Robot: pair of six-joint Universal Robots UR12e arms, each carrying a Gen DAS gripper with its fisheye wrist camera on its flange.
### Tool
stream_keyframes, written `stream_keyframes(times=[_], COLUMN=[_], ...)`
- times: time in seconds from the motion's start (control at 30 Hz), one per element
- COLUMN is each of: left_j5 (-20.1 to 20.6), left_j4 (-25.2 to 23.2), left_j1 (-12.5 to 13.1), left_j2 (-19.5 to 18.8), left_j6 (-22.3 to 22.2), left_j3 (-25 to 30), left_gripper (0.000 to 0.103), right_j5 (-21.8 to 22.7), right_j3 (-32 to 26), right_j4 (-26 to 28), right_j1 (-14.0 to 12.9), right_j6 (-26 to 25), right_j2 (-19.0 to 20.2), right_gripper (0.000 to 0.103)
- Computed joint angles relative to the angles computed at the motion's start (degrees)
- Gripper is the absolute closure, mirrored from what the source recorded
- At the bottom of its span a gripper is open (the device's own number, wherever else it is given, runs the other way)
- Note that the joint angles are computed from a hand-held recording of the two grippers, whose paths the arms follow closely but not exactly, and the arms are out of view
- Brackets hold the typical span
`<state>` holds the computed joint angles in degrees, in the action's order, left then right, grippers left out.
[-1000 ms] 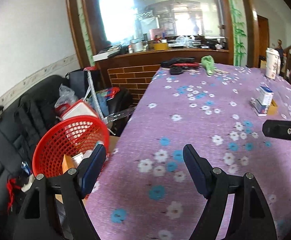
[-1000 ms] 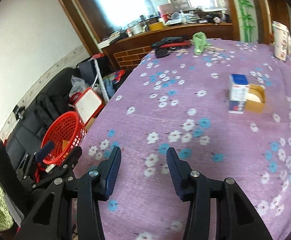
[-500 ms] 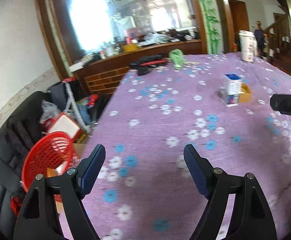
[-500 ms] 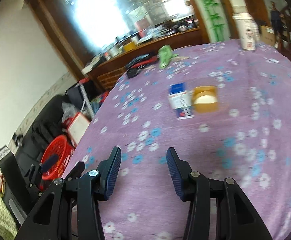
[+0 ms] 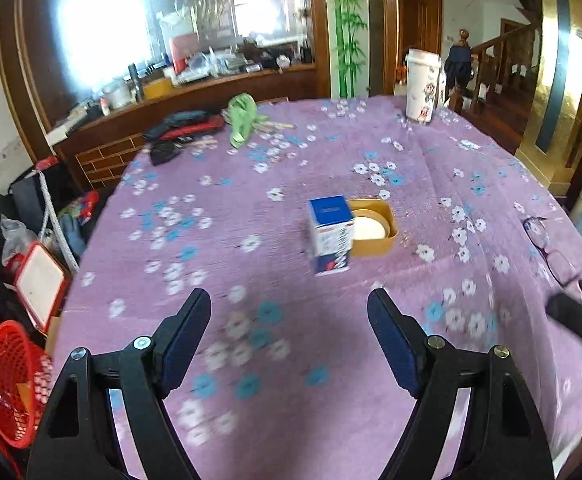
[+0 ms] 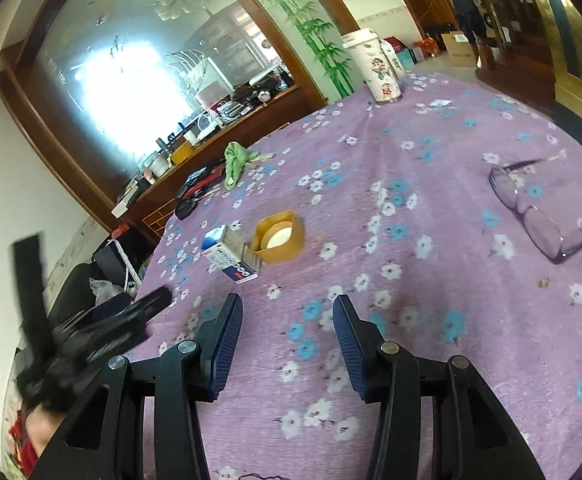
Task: Collect trash
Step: 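Grasp the blue-and-white medicine box with the left gripper while the right grasps the yellow tape roll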
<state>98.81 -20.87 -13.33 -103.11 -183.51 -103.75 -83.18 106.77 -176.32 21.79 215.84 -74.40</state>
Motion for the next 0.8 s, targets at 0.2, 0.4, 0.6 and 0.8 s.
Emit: stream_keyframes(times=[0.2, 0.4, 0.6, 0.8], left_j5=[4.34, 2.03, -3.78, -6.76], left_j4=[0.15, -1.35, -0.03, 3.1], left_j1=[-1.63, -0.6, 1.33, 3.56], left_j2=[-5.66, -8.93, -8.91, -6.49], left_j6=[-2.92, -4.71, -4.47, -2.82], left_j3=[4.97, 7.88, 7.09, 3.32], left_gripper=[0.024, 0.053, 0.068, 0.069], right_j5=[0.19, 0.37, 0.91, 2.15], right_j3=[0.61, -0.14, -2.09, -7.77], right_j4=[0.56, 2.72, 4.77, 11.53], right_j1=[-0.69, -0.7, -0.28, 0.3], right_j6=[-0.14, -1.22, -1.59, -4.35], right_j2=[-0.17, 0.19, 0.86, 3.03], right_gripper=[0.053, 0.053, 0.053, 0.067])
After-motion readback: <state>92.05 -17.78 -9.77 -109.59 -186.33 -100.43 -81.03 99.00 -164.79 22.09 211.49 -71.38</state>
